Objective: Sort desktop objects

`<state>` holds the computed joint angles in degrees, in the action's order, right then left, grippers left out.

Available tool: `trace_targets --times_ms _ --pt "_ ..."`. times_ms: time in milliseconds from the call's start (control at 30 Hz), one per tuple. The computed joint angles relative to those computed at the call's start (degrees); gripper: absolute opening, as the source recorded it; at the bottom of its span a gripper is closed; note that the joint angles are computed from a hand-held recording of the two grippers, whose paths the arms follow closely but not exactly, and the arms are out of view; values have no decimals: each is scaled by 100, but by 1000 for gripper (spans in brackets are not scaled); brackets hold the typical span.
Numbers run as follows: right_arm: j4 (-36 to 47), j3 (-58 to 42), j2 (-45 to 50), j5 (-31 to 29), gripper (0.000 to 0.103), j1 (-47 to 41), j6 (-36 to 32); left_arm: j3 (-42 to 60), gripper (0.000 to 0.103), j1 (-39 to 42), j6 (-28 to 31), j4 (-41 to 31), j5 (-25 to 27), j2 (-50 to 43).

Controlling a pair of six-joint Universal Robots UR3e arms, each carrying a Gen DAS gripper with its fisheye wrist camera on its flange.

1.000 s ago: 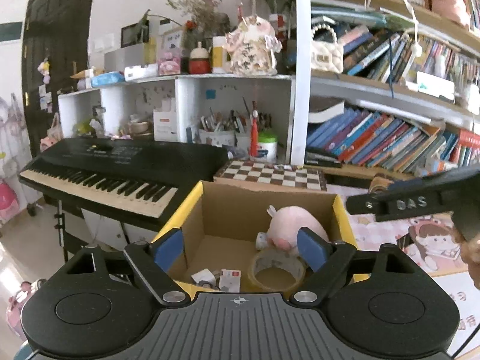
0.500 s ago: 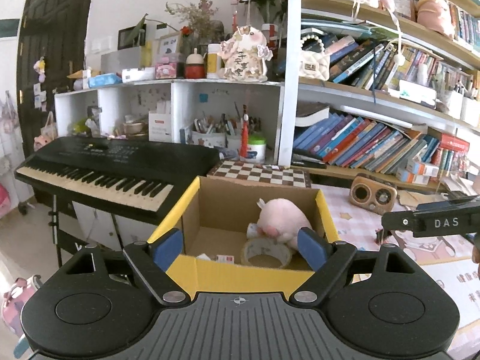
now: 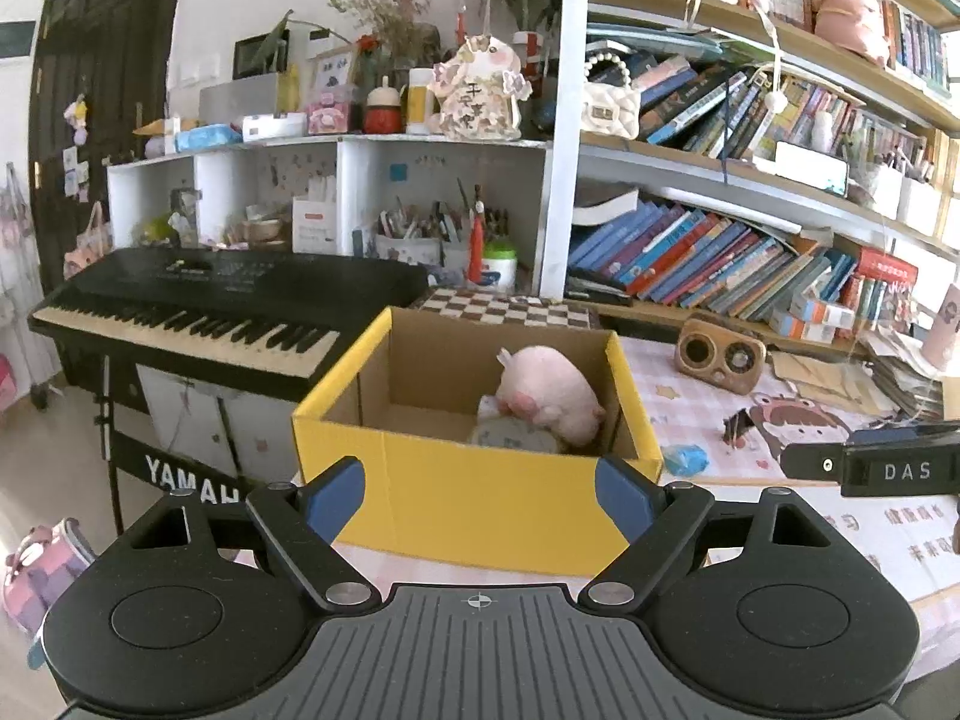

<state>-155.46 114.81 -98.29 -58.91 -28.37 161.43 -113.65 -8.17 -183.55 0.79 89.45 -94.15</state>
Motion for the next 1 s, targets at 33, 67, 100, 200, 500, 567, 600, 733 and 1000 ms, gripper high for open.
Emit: trace_targets --times_ms 33,67,100,200,500,567,600,733,1000 --pt "30 134 -135 13 75 -38 -18 -85 86 -3 -12 0 -13 70" --pt "83 268 -281 25 75 -83 -37 -140 86 -17 -30 3 -6 114" --pt "128 371 -394 43 75 -123 -55 -225 86 -19 -49 13 -8 178" --pt "237 727 -775 76 75 -230 -130 -429 86 -41 -98 11 5 343" --pt "423 1545 -1656 112 75 -422 -454 -812 86 -246 -168 31 228 584" --pt "479 1683 -1831 142 75 -467 -576 -886 86 -307 -165 46 273 612" --pt "535 1761 -1942 166 75 -495 -655 -930 86 -327 -166 53 286 633" --pt "743 1959 -2271 233 75 -575 -917 -1080 87 -456 -181 73 377 697" --pt "1421 2205 -2876 440 77 -827 -1328 -1251 87 -693 -206 27 478 777"
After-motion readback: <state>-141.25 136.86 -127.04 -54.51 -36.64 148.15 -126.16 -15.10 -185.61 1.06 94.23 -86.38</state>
